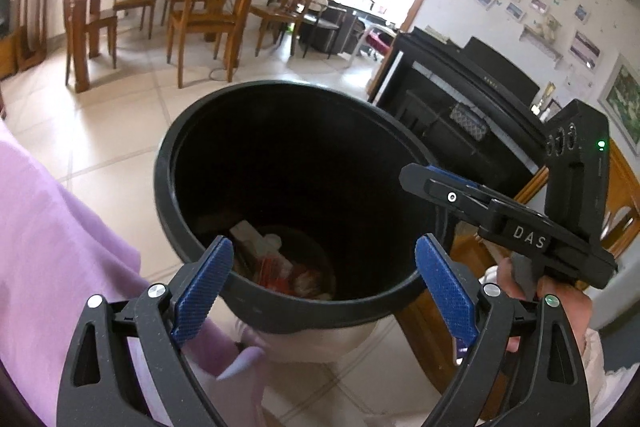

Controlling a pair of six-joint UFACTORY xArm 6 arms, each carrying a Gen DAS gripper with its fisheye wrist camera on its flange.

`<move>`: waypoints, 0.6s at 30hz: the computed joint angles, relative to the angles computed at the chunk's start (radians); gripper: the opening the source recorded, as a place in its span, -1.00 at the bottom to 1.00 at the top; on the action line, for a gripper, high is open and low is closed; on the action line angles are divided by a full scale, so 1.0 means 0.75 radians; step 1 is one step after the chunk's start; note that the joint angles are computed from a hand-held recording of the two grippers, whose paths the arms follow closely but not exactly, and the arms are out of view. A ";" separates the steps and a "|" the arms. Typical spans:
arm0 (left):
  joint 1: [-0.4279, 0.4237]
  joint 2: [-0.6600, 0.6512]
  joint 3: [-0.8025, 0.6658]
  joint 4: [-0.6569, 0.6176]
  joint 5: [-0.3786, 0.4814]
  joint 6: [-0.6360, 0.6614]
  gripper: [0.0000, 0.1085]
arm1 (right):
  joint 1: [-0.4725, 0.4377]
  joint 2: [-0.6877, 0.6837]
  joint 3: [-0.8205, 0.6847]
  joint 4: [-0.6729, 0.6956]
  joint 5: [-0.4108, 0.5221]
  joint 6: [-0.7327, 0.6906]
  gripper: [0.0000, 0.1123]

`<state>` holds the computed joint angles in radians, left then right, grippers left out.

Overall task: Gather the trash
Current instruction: 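Carry the tape roll and red carton over the bin and release both, then grasp the crumpled white tissue with the right tool while the left tool grasps the green wrapper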

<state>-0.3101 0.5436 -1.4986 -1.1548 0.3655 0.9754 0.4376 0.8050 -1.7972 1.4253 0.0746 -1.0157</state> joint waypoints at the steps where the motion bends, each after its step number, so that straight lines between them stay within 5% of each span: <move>1: 0.003 -0.030 0.031 -0.042 -0.004 0.036 0.68 | 0.006 -0.009 0.004 0.015 -0.006 -0.017 0.19; 9: 0.073 -0.380 0.386 -0.518 -0.054 0.491 0.68 | 0.094 -0.059 -0.010 0.021 -0.012 -0.104 0.35; 18: 0.403 -0.810 0.764 -0.851 -0.207 0.775 0.68 | 0.232 0.119 -0.314 -0.672 0.211 0.427 0.41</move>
<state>-0.0075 -0.0642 -0.9253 -1.7927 0.2106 1.5568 0.6113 0.8940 -2.0325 0.9212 0.2331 -0.6957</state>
